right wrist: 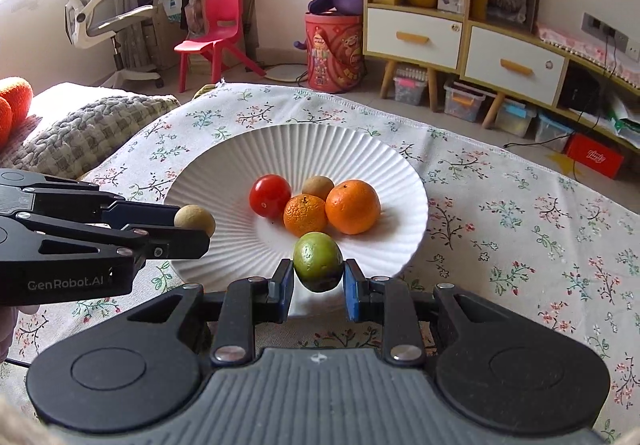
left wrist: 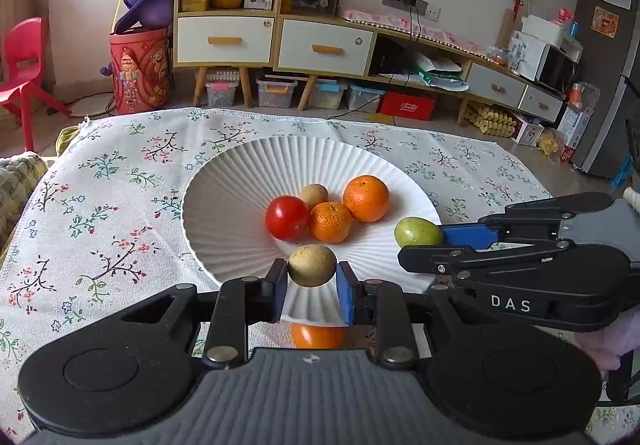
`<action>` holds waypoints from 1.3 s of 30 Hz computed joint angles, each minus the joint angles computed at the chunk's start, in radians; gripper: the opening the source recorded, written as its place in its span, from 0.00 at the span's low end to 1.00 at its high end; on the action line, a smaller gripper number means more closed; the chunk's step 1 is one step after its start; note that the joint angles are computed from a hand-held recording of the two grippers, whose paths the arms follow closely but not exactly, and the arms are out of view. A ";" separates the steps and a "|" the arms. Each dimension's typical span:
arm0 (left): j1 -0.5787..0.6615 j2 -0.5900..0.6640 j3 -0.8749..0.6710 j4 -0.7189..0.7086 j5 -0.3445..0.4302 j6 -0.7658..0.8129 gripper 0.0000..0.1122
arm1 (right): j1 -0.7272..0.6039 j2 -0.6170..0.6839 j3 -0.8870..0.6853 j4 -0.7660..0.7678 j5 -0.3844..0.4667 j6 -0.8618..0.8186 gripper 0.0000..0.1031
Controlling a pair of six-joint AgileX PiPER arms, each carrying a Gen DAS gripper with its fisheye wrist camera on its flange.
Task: Organize fruits
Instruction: 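Carry the pale yellow fruit in the left tool while the right tool carries the lime over the bowl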
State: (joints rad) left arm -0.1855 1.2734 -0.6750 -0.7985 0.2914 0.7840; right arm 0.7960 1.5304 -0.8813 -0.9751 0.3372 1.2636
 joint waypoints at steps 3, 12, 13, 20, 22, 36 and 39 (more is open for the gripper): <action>-0.019 0.014 0.003 -0.004 -0.023 0.016 0.09 | -0.013 0.012 0.001 -0.032 -0.020 0.024 0.23; -0.033 0.066 -0.008 -0.010 -0.064 0.040 0.09 | -0.067 0.051 -0.011 -0.070 -0.097 0.021 0.23; -0.032 0.076 -0.012 -0.017 -0.067 0.049 0.09 | -0.072 0.054 -0.009 -0.089 -0.109 0.036 0.23; -0.022 0.127 -0.034 -0.179 -0.074 0.222 0.09 | -0.116 0.073 -0.009 -0.053 -0.190 -0.056 0.23; -0.015 0.142 -0.037 -0.259 -0.076 0.296 0.09 | -0.133 0.070 -0.002 -0.002 -0.219 -0.115 0.23; -0.016 0.154 -0.041 -0.346 -0.079 0.364 0.15 | -0.161 0.063 -0.003 0.329 -0.248 -0.465 0.25; -0.017 0.138 -0.038 -0.280 -0.083 0.293 0.19 | -0.162 0.055 -0.007 0.418 -0.235 -0.552 0.29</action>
State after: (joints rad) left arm -0.2030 1.4117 -0.7128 -1.0785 0.2083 1.0766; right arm 0.6344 1.5851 -0.8883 -0.5575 0.1024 0.7116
